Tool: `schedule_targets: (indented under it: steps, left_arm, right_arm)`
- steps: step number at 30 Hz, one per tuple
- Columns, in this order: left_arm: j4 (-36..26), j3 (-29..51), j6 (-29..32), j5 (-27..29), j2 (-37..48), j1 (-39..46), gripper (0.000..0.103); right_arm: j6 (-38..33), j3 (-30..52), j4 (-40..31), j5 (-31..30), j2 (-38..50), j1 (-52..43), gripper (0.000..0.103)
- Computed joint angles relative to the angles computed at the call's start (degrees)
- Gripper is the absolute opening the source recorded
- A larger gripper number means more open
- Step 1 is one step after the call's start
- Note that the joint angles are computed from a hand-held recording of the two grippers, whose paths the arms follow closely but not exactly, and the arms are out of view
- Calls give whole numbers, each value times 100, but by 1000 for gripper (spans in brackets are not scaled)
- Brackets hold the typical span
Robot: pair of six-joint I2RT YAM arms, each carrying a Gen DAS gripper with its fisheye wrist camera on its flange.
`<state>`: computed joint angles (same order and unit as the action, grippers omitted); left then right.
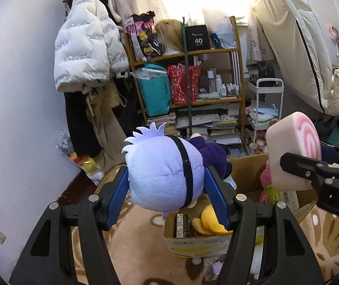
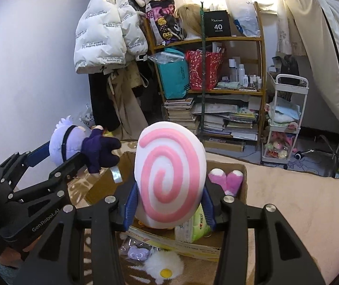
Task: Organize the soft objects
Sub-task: 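Carry the doll into the box with the left tool while the right tool carries the cushion, then open both tools over the box and withdraw them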
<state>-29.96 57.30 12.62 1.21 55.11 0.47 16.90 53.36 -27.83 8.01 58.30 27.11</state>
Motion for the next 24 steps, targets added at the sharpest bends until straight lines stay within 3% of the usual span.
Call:
schedule_targets:
  steps: [8, 16, 19, 24]
  left_arm:
    - [-55, -122, -53, 204, 194, 33, 64]
    - [-142, -204, -87, 120, 197, -36, 66]
    - [-170, -214, -60, 130, 210, -23, 73]
    - [-321, -179, -110, 141, 235, 94, 79]
  right_arm:
    - [148, -247, 420, -554, -82, -251, 50]
    - [287, -210, 318, -528, 26, -291, 54]
    - [325, -191, 283, -565, 51, -312, 56]
    - [285, -207, 299, -430, -22, -210, 73]
